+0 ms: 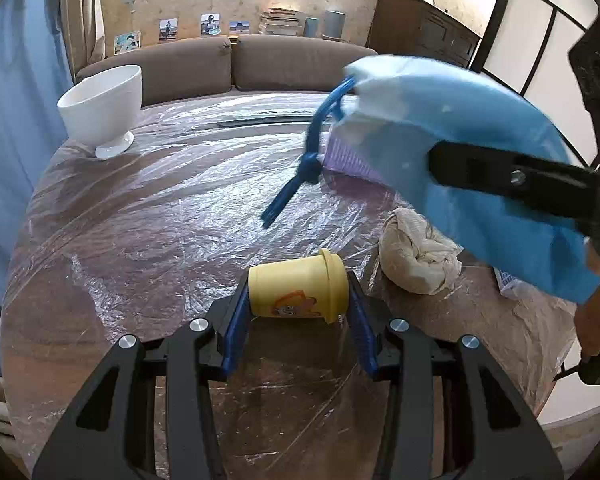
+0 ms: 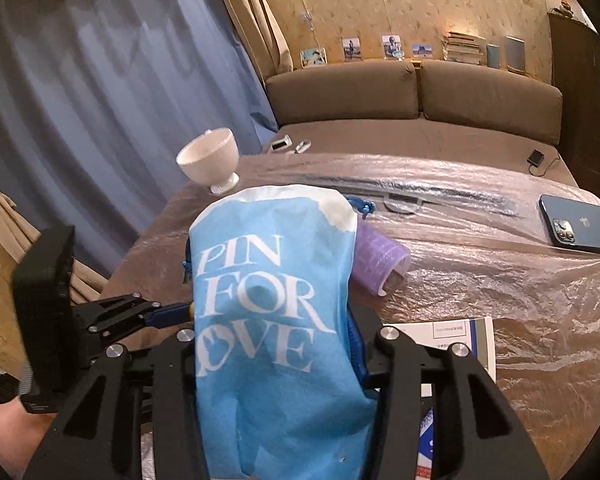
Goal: Collect trash
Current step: 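Grasp the yellow cup with left tool while right tool lifts the blue bag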
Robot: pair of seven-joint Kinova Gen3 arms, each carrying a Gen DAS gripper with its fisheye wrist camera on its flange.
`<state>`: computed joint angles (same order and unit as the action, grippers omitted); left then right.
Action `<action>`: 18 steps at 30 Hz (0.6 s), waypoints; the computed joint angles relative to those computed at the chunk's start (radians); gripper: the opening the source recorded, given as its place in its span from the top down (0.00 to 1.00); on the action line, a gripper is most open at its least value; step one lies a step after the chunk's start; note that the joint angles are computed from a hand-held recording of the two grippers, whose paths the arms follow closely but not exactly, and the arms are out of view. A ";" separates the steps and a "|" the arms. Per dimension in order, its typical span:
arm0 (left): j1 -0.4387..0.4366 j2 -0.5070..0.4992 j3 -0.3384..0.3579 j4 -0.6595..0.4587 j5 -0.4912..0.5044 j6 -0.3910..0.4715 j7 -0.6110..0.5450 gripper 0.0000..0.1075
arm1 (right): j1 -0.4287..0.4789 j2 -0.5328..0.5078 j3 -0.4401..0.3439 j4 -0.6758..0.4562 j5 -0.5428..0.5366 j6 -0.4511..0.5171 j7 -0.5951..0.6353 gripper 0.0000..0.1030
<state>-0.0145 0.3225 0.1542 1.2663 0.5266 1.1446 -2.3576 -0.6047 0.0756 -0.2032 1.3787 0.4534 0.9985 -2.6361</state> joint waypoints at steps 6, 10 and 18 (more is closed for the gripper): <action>-0.014 -0.011 0.000 0.015 0.024 -0.002 -0.016 0.57 | 0.000 -0.043 -0.017 0.040 0.001 -0.034 -0.043 0.56; -0.021 -0.030 -0.005 0.040 0.030 -0.014 -0.038 0.57 | -0.012 -0.052 -0.046 0.043 0.020 -0.016 -0.068 0.56; -0.036 -0.063 -0.020 0.081 0.048 -0.016 -0.059 0.57 | -0.055 -0.064 -0.096 0.061 0.066 0.027 -0.137 0.56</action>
